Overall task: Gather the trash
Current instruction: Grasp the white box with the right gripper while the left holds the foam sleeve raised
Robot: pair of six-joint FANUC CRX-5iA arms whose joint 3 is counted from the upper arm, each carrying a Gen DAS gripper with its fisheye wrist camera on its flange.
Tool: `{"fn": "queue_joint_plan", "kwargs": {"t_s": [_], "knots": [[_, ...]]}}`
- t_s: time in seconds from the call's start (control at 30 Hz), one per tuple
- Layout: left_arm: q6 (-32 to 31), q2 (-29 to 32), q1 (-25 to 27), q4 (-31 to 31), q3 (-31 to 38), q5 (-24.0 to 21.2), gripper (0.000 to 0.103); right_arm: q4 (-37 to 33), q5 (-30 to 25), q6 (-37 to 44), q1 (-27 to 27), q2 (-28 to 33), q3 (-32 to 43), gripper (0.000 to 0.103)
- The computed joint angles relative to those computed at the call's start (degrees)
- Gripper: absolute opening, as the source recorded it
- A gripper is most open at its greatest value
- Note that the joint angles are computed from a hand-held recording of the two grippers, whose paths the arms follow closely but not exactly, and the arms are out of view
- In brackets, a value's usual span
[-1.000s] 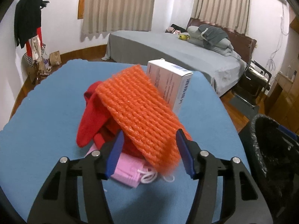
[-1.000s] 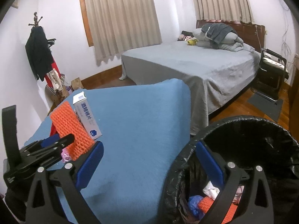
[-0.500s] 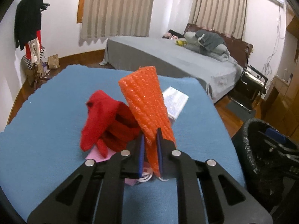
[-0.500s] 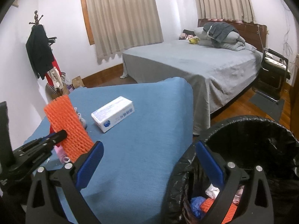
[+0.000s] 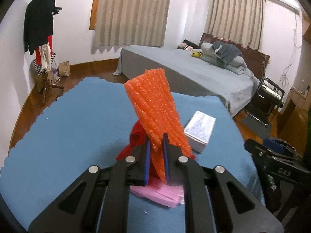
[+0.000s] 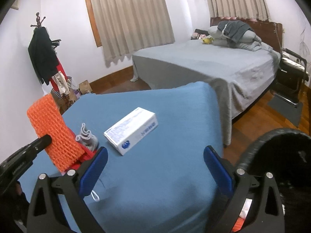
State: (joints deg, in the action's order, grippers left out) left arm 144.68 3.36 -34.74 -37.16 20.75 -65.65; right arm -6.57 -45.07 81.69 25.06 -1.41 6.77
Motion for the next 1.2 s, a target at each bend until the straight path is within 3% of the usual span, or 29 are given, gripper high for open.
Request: {"fn": "queue_joint_plan", "kwargs": {"t_s": [0.43,0.7,1.0,1.2], "knots": [[0.6,-2.9,5.3,2.1,-4.8,5.1,0.011,8.8,-0.1,-7.8,6.7,9.2,5.4,0.097],[1.8,-3.3,6.1,2.3,-5.9,6.1,0.011,11.0,-4.6,-9.7,7.5,13.2,9.1,0.097],[2.9,-2.9,5.2,1.6,-5.8,5.9,0.011,13.1,-6.7,-10.0,5.5,10.0,5.4,0.096],[2.5,-2.2,5.1,1.8,-5.0,6.0,0.011,8.3,-6.6,-7.1,3.6,10.0,6.6,0.095]]}}
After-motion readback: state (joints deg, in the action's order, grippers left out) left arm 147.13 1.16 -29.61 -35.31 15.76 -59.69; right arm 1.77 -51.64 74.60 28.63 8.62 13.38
